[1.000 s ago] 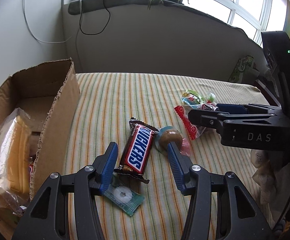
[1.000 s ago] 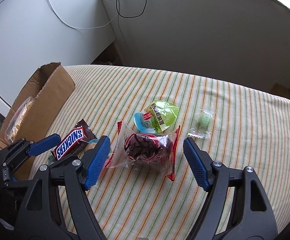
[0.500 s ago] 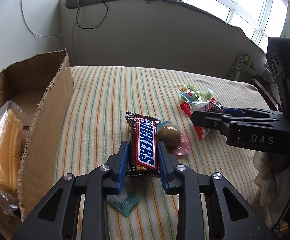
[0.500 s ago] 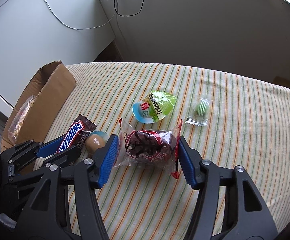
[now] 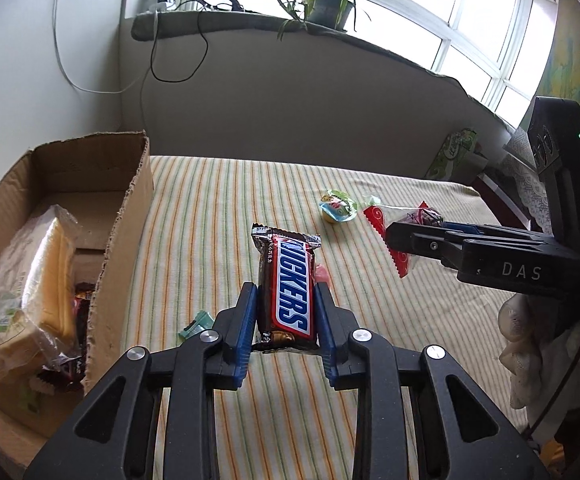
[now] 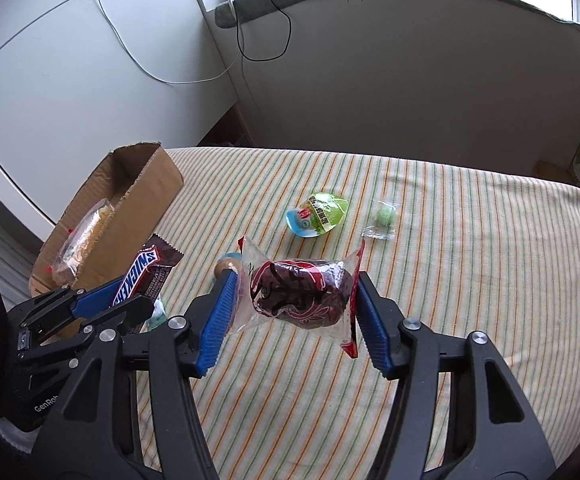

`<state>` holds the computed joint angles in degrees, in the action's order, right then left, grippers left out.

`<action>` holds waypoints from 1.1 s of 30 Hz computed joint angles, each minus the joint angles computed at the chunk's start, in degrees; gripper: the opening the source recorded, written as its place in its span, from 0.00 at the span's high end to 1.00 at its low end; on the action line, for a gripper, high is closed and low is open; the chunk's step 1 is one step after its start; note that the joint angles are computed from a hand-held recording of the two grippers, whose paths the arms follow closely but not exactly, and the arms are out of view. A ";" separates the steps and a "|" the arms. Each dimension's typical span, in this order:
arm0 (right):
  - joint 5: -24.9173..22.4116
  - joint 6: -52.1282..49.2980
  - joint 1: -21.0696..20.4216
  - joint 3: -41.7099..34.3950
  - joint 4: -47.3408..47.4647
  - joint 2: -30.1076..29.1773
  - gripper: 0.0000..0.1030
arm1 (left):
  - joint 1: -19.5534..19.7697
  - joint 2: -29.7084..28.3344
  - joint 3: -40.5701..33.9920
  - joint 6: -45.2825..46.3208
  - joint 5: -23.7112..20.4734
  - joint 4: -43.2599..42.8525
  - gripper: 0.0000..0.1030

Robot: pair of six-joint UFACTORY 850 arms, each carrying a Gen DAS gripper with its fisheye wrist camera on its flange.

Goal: Organize snacks
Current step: 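Carry the Snickers bar and red chocolate bag into the box and release both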

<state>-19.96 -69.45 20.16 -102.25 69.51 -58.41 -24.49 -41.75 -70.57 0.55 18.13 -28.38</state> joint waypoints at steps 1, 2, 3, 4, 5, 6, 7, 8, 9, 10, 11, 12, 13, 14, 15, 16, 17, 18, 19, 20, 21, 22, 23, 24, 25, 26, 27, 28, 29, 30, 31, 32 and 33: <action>0.19 -1.33 0.16 0.81 1.23 0.68 0.41 | -0.04 0.63 0.74 -0.64 0.56 0.55 0.74; 0.31 -2.59 0.32 1.58 2.39 1.35 0.41 | 0.10 1.80 2.32 -1.95 1.38 1.89 0.74; 0.35 -3.71 0.51 2.23 3.43 1.94 0.41 | 0.12 2.48 3.13 -2.46 1.94 2.35 0.74; 0.40 -4.53 0.72 2.57 4.21 2.29 0.41 | 0.14 3.08 3.82 -2.82 2.40 2.69 0.74; 0.53 -5.31 0.99 3.02 4.96 2.75 0.41 | 0.11 3.60 4.44 -2.83 2.82 2.63 0.74; 0.63 -6.23 1.25 3.50 5.77 3.24 0.41 | 0.21 4.23 5.22 -2.97 3.23 2.80 0.74; 0.79 -6.92 1.60 3.74 6.39 3.54 0.41 | 0.24 4.76 5.91 -3.16 3.66 2.93 0.74; 0.98 -7.68 1.92 4.10 7.01 3.94 0.41 | 0.24 5.25 6.57 -3.29 4.17 2.96 0.74; 1.15 -8.21 2.29 4.37 7.45 4.29 0.41 | 0.28 5.77 7.26 -3.19 4.65 2.80 0.74; 1.25 -8.41 2.69 4.47 7.59 4.54 0.41 | 0.27 5.77 7.23 -2.78 4.92 2.33 0.74; 1.27 -8.66 3.02 4.53 7.74 4.73 0.41 | 0.40 6.29 7.93 -2.71 5.30 2.27 0.74; 1.38 -9.27 3.39 4.80 8.21 5.05 0.41 | 0.55 6.58 8.33 -2.64 5.61 2.18 0.74; 1.43 -10.05 3.70 5.12 8.78 5.36 0.41 | 0.66 7.08 9.00 -2.60 6.02 2.12 0.74; 1.60 -10.45 4.06 5.17 9.10 5.52 0.41 | 0.72 7.70 9.79 -2.31 6.41 1.81 0.74; 1.67 -10.55 4.42 5.15 9.10 5.63 0.41 | 0.84 8.30 10.54 -2.02 6.84 1.51 0.74; 1.75 -10.64 4.84 5.16 9.17 5.74 0.41 | 0.96 8.89 11.32 -1.85 7.33 1.32 0.74; 1.81 -10.59 5.21 5.01 9.10 5.73 0.41 | 1.09 9.09 11.60 -1.72 7.64 1.17 0.74; 1.94 -10.30 5.63 4.73 8.83 5.65 0.41 | 1.13 9.38 11.92 -1.38 7.91 0.77 0.74; 2.04 -9.88 6.04 4.44 8.43 5.56 0.41 | 1.18 9.74 12.37 -0.78 8.30 0.18 0.74; 2.14 -9.71 6.38 4.25 8.29 5.52 0.41 | 1.29 10.24 13.03 -0.40 8.77 -0.22 0.74; 2.17 -9.52 6.72 4.01 8.17 5.46 0.41 | 1.42 10.59 13.48 -0.36 9.09 -0.31 0.74; 2.18 -9.33 7.02 3.79 8.04 5.39 0.41 | 1.54 10.93 13.90 -0.31 9.36 -0.38 0.74; 2.18 -9.01 7.34 3.47 7.74 5.27 0.41 | 1.69 11.26 14.33 -0.08 9.67 -0.61 0.74; 2.25 -8.68 7.65 3.15 7.36 5.13 0.41 | 1.89 11.52 14.74 0.10 9.98 -0.84 0.74; 2.37 -8.10 7.97 2.66 6.71 4.87 0.41 | 2.09 11.80 15.18 0.04 10.30 -0.86 0.74; 2.60 -7.49 8.33 2.19 6.09 4.63 0.41 | 2.36 12.03 15.58 -0.20 10.48 -0.63 0.74; 2.67 -6.98 8.64 1.74 5.56 4.37 0.41 | 2.62 12.32 16.04 -0.36 10.67 -0.54 0.74; 2.68 -6.31 8.90 1.23 4.89 4.05 0.41 | 2.94 12.55 16.45 -0.63 10.84 -0.33 0.74; 2.83 -5.89 9.18 0.78 4.52 3.76 0.41 | 3.25 12.82 16.94 -0.94 11.06 -0.07 0.74; 2.96 -4.97 9.49 0.07 3.66 3.29 0.41 | 3.58 13.00 17.33 -1.29 11.30 0.14 0.74; 3.03 -3.93 9.74 -0.59 2.69 2.86 0.41 | 3.94 13.15 17.69 -1.76 11.47 0.48 0.74; 2.96 -2.70 9.97 -1.40 1.56 2.33 0.41 | 4.26 13.24 18.03 -2.31 11.63 0.86 0.74; 2.82 -0.99 10.21 -2.44 0.03 1.67 0.41 | 4.65 13.24 18.25 -2.75 11.68 1.23 0.74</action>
<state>-17.14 -70.44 30.37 -104.69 69.54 -56.75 -19.84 -28.51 -52.32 -2.21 29.82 -27.15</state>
